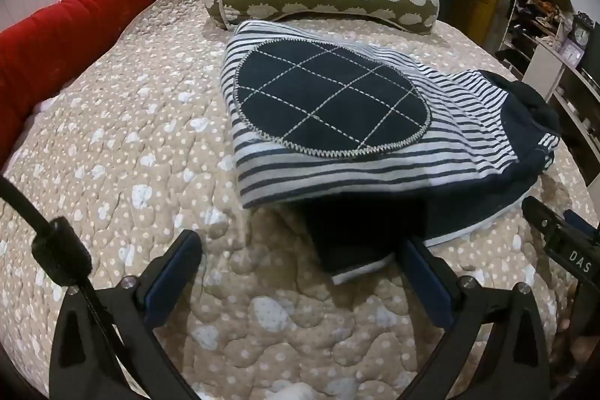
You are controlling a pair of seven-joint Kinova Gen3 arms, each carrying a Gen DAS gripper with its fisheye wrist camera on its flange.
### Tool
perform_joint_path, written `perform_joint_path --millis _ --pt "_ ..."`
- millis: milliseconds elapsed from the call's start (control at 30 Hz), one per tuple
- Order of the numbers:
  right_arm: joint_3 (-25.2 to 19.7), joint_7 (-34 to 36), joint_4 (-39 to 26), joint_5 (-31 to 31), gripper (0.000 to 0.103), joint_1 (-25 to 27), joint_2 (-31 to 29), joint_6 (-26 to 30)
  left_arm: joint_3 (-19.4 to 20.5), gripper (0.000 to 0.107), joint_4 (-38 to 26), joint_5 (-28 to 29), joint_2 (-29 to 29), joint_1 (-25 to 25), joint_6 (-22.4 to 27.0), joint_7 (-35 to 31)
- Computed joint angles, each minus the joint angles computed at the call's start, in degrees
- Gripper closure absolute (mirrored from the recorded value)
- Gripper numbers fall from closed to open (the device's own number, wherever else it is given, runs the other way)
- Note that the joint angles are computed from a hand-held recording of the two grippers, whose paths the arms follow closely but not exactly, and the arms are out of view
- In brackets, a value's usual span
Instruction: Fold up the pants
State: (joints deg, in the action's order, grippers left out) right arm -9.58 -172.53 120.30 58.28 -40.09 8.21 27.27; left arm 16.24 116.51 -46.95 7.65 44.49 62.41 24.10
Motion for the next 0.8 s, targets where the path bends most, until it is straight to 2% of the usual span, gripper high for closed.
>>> perform_joint_path --millis 800 --pt "-0.1 -0.5 0.2 0.4 0.0 0.1 -0.2 -0.1 0.1 0.004 0.8 0.0 -0.4 -0.6 -1.2 0.3"
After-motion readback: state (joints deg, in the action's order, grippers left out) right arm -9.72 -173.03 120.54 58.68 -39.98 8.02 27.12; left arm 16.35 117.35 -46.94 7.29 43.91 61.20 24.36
